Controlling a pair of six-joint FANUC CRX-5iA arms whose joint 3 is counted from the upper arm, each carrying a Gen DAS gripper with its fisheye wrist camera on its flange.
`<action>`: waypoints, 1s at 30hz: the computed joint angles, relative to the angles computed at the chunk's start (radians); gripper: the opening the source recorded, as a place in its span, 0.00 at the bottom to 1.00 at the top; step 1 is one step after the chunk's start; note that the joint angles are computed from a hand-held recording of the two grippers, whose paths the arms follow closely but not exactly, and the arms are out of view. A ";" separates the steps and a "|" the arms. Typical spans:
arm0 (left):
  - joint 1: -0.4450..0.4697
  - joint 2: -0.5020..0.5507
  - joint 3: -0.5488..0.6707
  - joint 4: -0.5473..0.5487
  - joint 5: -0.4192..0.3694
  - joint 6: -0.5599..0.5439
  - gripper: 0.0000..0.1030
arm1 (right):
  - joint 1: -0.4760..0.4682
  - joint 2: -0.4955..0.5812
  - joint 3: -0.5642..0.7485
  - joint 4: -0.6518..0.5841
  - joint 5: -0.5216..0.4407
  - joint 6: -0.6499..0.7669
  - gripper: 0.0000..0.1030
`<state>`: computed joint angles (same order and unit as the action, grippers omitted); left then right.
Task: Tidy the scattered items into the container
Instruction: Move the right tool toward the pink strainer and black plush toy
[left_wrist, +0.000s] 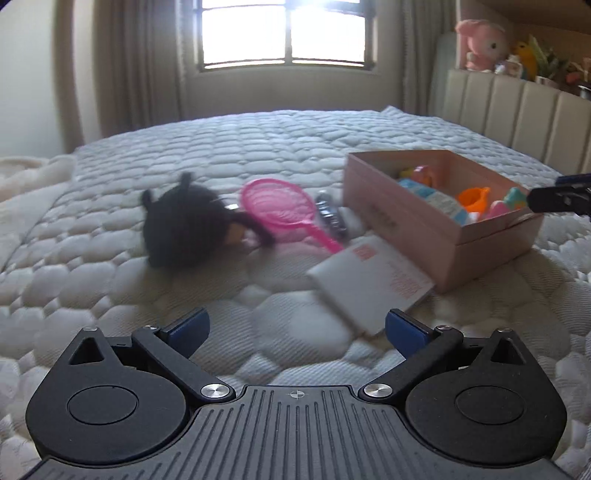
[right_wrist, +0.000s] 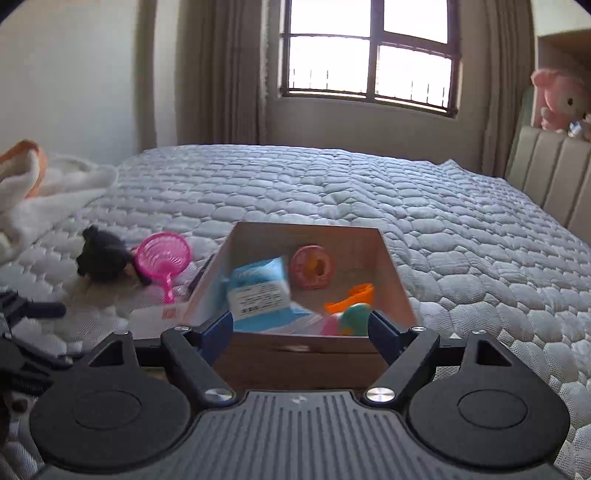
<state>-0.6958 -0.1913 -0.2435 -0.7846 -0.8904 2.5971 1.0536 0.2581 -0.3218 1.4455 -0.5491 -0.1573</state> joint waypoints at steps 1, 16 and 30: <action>0.005 -0.021 -0.018 -0.005 -0.022 0.019 1.00 | 0.016 0.008 0.005 0.009 0.001 0.016 0.82; 0.053 -0.103 -0.120 0.035 -0.035 0.045 1.00 | 0.135 0.259 0.371 -0.274 0.042 0.378 0.84; 0.064 -0.129 -0.149 0.039 0.006 0.058 1.00 | 0.138 0.653 1.126 -0.725 -0.254 0.885 0.80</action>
